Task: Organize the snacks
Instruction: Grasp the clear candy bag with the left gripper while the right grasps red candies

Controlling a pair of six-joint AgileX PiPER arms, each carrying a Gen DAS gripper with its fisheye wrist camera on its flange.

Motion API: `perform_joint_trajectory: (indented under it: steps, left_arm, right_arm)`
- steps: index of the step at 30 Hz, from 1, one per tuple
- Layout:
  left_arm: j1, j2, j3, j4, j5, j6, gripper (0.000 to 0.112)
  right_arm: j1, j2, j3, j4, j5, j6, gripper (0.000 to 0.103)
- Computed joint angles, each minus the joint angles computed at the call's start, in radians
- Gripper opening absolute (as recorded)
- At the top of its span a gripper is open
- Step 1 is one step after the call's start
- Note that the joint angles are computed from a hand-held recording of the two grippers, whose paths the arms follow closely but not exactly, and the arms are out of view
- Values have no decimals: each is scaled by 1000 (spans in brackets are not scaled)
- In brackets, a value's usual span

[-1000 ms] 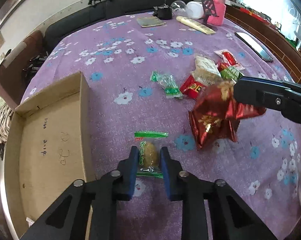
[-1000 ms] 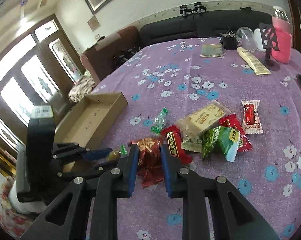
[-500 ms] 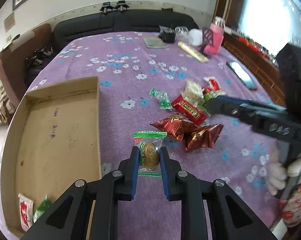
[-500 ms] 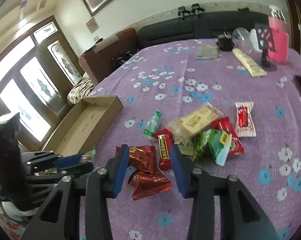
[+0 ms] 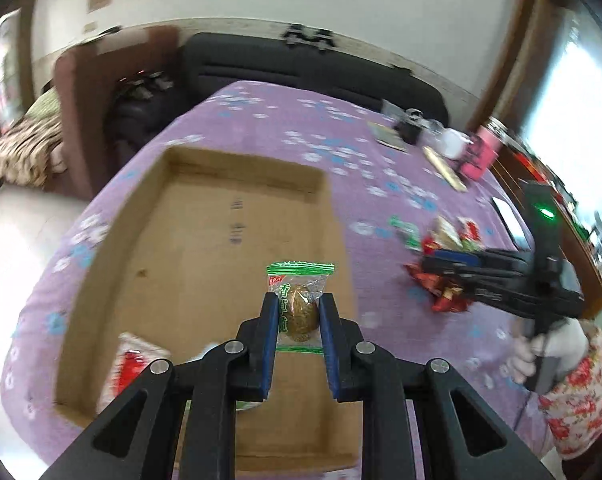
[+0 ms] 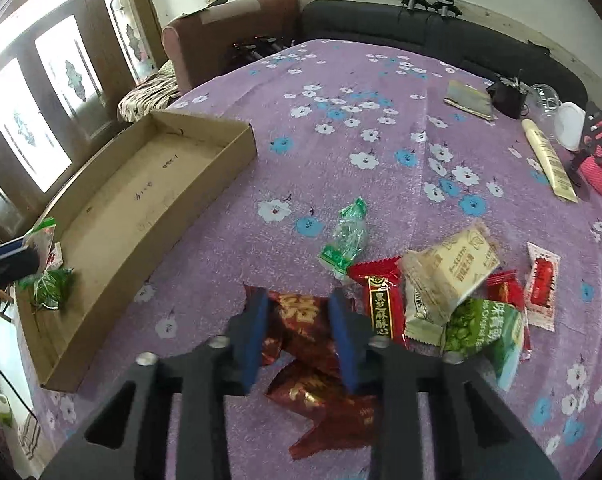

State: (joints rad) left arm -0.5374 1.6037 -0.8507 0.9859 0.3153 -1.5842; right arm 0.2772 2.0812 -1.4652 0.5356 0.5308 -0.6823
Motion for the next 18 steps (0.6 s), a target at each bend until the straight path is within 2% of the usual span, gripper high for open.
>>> perform_joint_trajectory:
  steps: [1, 3, 5, 6, 8, 9, 10, 15, 16, 18]
  left_arm:
    - [13, -8, 17, 28, -7, -30, 20]
    - [33, -22, 49, 86, -19, -94, 20]
    - [50, -33, 76, 133, -32, -145, 20]
    - [60, -35, 87, 158, -44, -170, 20]
    - [65, -41, 103, 197, -50, -214, 20]
    - [69, -44, 110, 216, -55, -234, 20]
    - [74, -47, 119, 244, -62, -265, 20]
    - [76, -48, 134, 289, -67, -315, 20]
    - [75, -48, 134, 283, -63, -311, 20]
    - [77, -51, 137, 279, -59, -306, 20]
  right_arm:
    - [-4, -13, 10, 12, 0, 0, 0]
    - [-24, -27, 13, 51, 2, -2, 0]
    - [-30, -54, 43, 77, -46, -28, 1]
    - [-32, -56, 38, 86, -31, -56, 2]
    - [-15, -42, 3, -10, 13, 0, 29]
    - [7, -37, 1, -87, 8, 52, 59]
    - [30, -35, 10, -154, -14, 94, 69]
    - [87, 10, 12, -311, -55, 243, 66]
    - [98, 29, 0, -363, -53, 302, 46]
    - [109, 32, 10, -427, -88, 375, 42]
